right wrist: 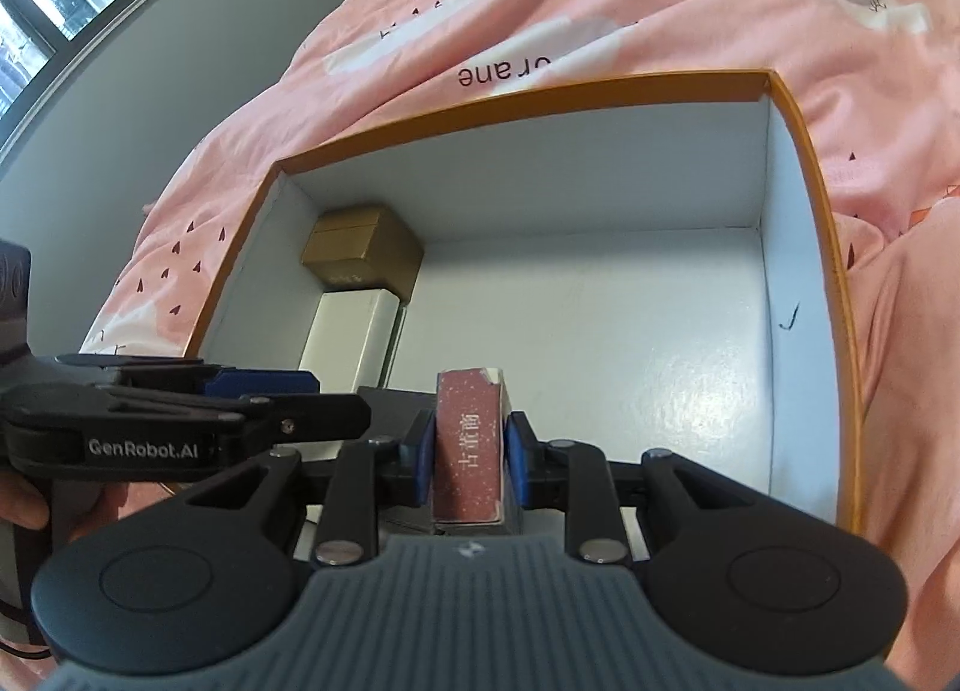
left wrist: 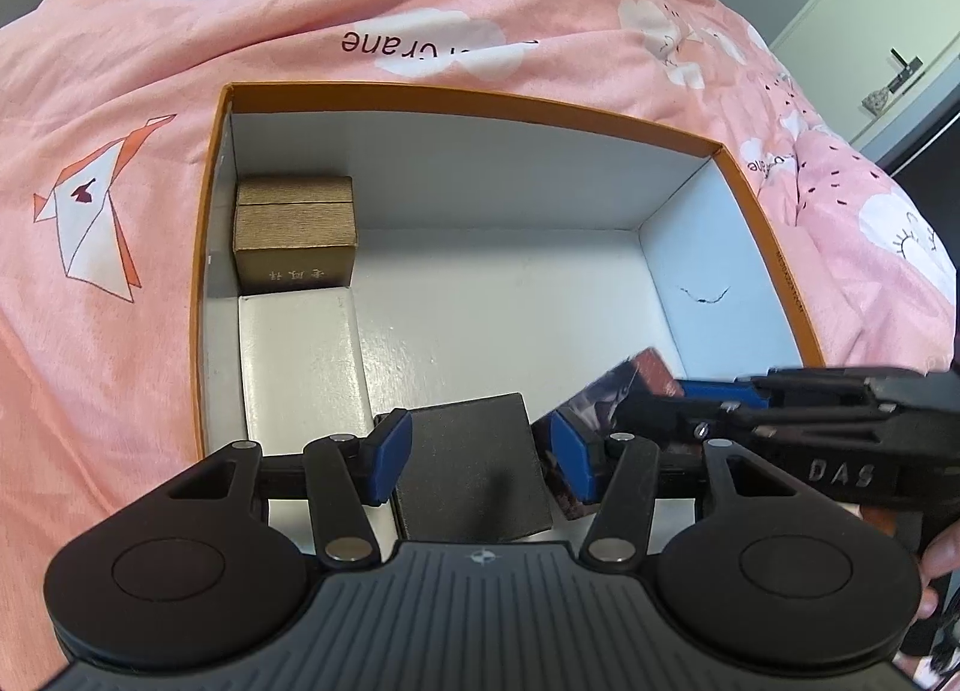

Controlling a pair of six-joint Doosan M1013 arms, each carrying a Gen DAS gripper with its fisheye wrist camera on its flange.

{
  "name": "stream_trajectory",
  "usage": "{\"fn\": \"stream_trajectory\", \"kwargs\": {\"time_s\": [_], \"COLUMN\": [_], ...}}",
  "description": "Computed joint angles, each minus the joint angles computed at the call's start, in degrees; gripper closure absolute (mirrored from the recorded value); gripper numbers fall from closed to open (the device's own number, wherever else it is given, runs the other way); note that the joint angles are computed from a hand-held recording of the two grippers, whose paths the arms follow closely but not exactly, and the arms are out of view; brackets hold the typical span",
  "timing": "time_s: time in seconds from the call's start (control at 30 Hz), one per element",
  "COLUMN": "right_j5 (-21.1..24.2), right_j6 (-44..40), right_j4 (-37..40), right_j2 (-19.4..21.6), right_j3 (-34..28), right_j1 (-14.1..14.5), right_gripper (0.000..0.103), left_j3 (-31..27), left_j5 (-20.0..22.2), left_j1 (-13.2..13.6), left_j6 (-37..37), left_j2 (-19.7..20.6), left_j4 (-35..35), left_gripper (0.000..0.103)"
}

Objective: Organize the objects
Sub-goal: 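Lower the red printed box into the box with the right tool and release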

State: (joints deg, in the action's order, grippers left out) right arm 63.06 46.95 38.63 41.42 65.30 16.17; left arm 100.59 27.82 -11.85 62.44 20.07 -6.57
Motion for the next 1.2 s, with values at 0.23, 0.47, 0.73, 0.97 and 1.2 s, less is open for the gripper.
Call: {"fn": "stream_trajectory", "kwargs": {"time_s": [0.23, 0.47, 0.73, 0.97, 1.2], "right_j5": [-2.8, -2.3, -1.7, 5.8, 15.2], "right_j6": [-17.3, -49.4, -66.8, -57.8, -46.4], "right_j4": [-1.7, -1.8, -9.3, -11.4, -11.8], "right_j2": [0.0, -0.4, -0.8, 0.9, 3.2], "right_j3": [-1.1, -1.0, -0.8, -5.6, -10.8], "right_j1": [1.2, 2.0, 2.7, 2.3, 1.7], "right_gripper": [0.077, 0.079, 0.078, 0.064, 0.065], "left_j3": [-0.8, -1.5, -1.0, -0.6, -0.3], "left_j5": [0.7, 1.7, 0.9, 0.2, 0.1], "left_j1": [0.1, 0.3, 0.5, 0.5, 0.5], "left_j6": [0.8, 1.6, 2.9, 3.9, 4.5], "left_j2": [0.7, 1.1, 0.7, 0.4, 0.2], "left_j4": [0.8, 1.4, 0.3, -0.9, -1.9], "left_gripper": [0.043, 0.044, 0.044, 0.044, 0.044]}}
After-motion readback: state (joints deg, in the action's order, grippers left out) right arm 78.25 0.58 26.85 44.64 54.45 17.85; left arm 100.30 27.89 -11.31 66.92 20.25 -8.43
